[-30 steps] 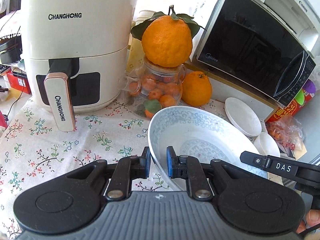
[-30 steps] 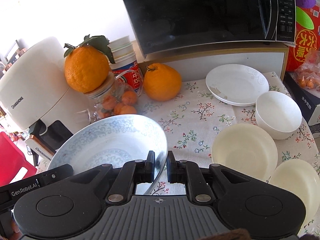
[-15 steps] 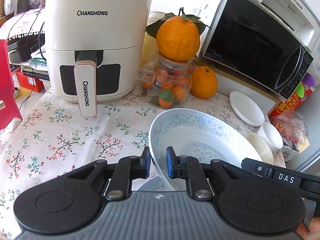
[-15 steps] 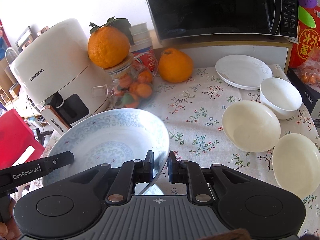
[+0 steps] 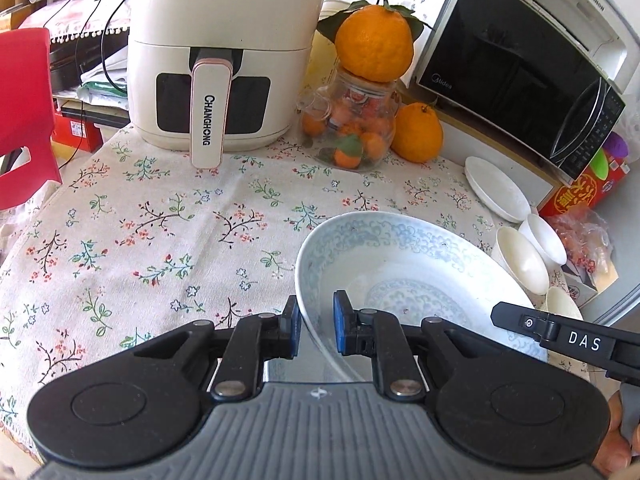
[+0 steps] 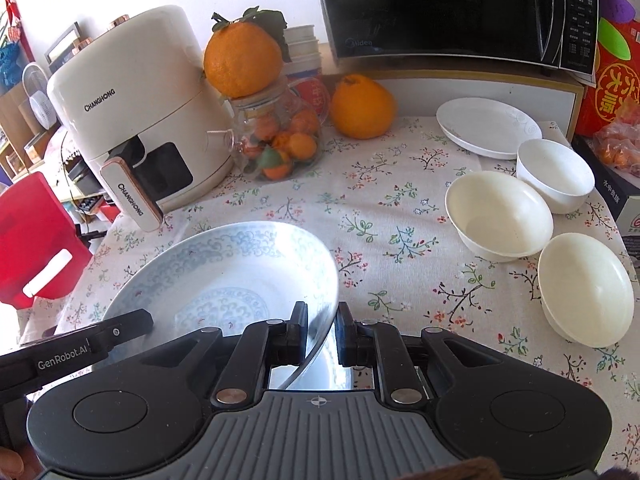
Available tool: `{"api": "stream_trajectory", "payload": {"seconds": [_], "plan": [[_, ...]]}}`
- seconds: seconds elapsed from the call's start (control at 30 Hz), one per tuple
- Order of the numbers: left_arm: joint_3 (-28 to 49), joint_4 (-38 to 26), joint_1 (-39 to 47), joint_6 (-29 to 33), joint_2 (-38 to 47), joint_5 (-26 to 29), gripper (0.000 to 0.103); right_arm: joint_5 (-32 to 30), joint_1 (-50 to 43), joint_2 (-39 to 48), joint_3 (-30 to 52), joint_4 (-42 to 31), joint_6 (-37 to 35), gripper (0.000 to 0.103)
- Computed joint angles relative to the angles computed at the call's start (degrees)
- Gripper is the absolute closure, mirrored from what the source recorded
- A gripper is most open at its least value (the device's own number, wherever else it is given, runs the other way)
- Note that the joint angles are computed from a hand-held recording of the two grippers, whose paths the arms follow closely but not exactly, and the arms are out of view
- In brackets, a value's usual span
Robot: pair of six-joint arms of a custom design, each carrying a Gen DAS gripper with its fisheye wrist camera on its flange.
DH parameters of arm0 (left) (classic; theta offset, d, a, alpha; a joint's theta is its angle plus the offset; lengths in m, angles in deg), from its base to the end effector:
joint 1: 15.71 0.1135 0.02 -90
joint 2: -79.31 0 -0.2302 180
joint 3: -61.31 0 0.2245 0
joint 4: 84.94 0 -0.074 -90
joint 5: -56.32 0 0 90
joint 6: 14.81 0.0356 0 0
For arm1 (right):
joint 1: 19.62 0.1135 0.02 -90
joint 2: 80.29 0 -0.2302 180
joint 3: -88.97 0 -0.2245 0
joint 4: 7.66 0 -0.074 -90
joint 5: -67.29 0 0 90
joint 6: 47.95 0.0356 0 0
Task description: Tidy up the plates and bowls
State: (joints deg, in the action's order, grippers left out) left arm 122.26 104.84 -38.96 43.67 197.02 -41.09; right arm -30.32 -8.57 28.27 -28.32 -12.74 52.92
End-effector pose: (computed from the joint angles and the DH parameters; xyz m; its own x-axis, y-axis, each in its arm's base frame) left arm 0.3001 -0.1239 0.0496 -0.7350 -0.2485 -0.6309 -0.0864 0.9572 -0.2763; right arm 0.3117 0.0657 0.0858 -0.7996 0.0343 -0.5996 -0.1233 0.9677 0.2198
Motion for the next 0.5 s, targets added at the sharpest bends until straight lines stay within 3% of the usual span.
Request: {"api": "stream_trajectory", "payload": {"seconds": [0.5], "plan": [[-2.21, 0.01, -2.33, -0.34, 1.26, -2.6, 0.089, 1.63, 1.8, 1.36, -3.97, 1.67, 1.0, 0.088]]}}
